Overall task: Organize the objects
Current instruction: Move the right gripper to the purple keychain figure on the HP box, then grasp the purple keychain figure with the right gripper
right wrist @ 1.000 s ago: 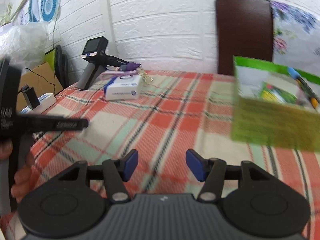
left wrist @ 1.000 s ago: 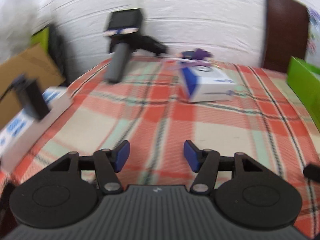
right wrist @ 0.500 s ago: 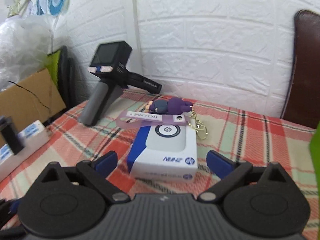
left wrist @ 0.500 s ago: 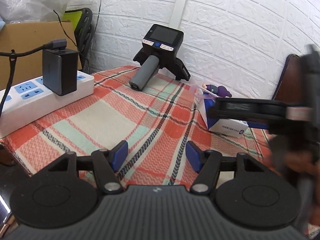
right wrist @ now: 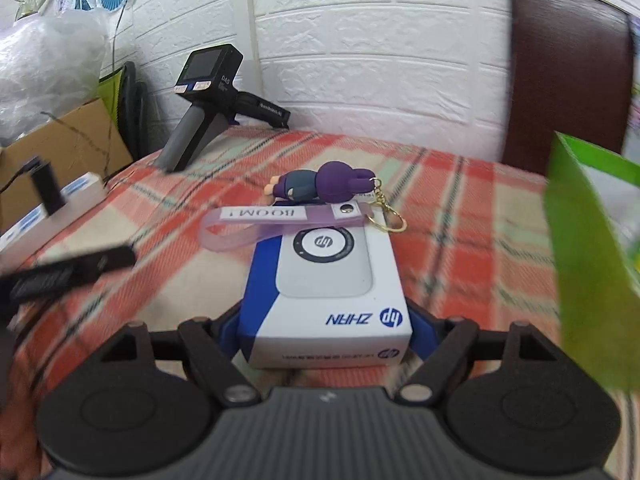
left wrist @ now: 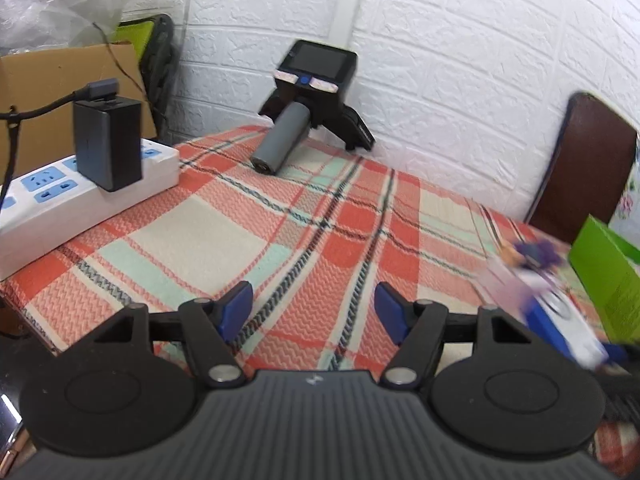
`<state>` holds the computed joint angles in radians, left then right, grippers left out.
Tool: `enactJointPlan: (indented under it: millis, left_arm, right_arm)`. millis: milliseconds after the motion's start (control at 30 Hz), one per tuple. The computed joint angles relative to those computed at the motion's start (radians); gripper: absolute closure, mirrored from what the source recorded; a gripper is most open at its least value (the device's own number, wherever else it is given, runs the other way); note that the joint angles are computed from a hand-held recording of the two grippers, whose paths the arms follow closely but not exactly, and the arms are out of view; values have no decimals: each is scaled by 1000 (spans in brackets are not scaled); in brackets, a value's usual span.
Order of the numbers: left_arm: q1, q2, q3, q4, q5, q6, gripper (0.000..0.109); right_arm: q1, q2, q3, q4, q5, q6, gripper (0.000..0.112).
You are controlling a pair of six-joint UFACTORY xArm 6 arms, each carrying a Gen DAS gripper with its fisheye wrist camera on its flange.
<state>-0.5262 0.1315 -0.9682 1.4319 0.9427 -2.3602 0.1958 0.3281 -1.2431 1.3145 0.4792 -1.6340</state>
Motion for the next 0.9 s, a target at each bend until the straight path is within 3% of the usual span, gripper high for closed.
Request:
enactJointPlan:
  millis: [67,133,200,267,367,467,567,667,733,900]
  left_arm:
    - [2,0,-12,-28,-26,57,39]
    - [-5,-24,-2,-23,-65,38,39]
    - [-3,-59,19,50,-156,-49,39]
    - [-14,-66,0,92,-216,-48,34]
    - [-22,-46,-58,143,-286,-4,17]
    - [-21,-2,-125,101,-304,91,17]
    - [27,32,-150,49,-380,95,18]
    - [89,46,-140,97,-499,-16,20]
    - [123,56,-144,195,-575,-141,29]
    - [126,78,-161,192,-615,-168,30]
  right_arm:
    - [-38,-69,83,-17,37,-41,33]
    - [-74,-116,124,9,92,-99,15]
    - [-104,-147,136,99,133,-206,12]
    - [-108,-145,103,117,154,-248,12]
    - [-96,-84,-2,46,190,-198,10]
    - [-84,16,-138,-65,261,-124,10]
    - [-74,109,-250,-154,308,-57,10]
    - [-86,149,-296,-170,379,-53,24]
    - [-82,104,-223,-97,336,-160,39]
    - [-97,34,-113,18,313,-284,44]
